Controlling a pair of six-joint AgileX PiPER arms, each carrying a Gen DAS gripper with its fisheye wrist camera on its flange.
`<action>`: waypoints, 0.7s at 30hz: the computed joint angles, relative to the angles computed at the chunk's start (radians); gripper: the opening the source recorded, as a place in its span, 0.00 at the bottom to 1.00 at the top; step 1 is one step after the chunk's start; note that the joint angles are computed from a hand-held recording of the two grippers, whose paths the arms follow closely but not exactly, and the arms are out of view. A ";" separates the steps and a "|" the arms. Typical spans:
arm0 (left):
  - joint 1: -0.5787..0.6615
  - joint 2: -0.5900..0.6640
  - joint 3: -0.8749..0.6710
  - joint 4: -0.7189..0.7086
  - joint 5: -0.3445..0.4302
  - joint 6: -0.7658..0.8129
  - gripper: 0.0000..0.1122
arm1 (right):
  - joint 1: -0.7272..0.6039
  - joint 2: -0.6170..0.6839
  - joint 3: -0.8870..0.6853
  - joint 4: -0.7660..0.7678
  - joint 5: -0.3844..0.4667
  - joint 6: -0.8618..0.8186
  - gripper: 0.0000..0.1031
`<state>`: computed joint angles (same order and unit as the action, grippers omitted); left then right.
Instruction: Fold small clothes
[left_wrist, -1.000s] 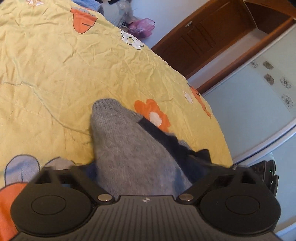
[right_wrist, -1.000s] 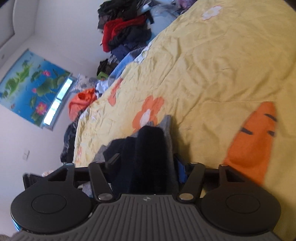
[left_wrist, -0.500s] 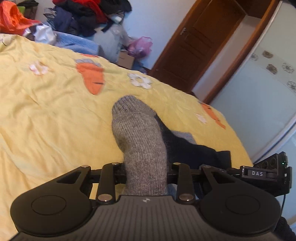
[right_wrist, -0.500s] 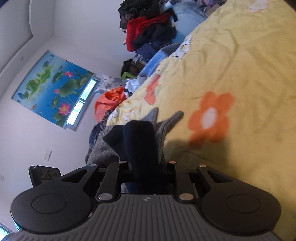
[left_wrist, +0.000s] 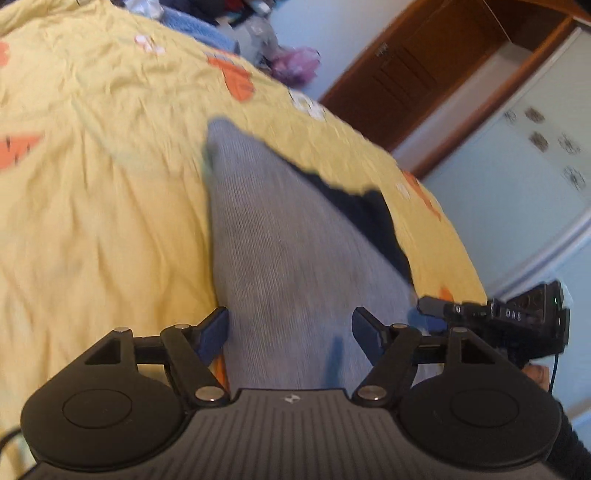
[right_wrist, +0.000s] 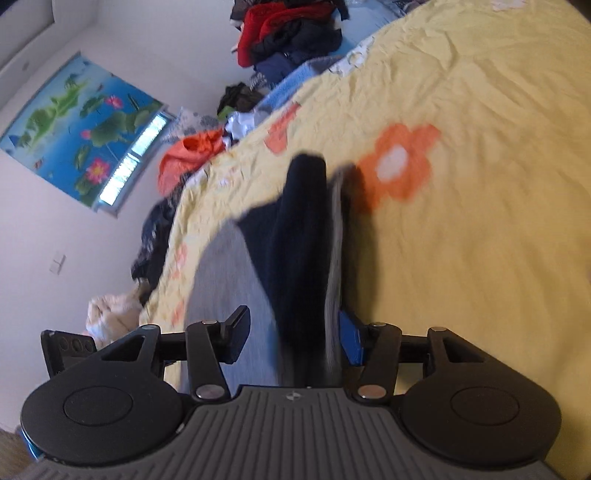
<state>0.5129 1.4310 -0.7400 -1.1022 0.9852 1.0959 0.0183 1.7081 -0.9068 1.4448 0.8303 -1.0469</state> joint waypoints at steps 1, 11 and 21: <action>0.008 -0.023 0.036 0.013 0.007 0.006 0.65 | -0.013 -0.032 0.054 -0.002 0.015 -0.009 0.52; -0.026 -0.062 0.065 0.083 -0.020 -0.078 0.15 | 0.080 -0.098 0.179 0.003 -0.043 -0.017 0.20; -0.048 -0.384 0.143 0.302 -0.104 -0.143 0.36 | 0.035 -0.260 0.319 -0.001 -0.046 -0.058 0.35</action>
<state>0.4645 1.0470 -0.5969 -0.8007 0.8817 0.9534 0.0531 1.4476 -0.5881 1.4438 0.7840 -1.1054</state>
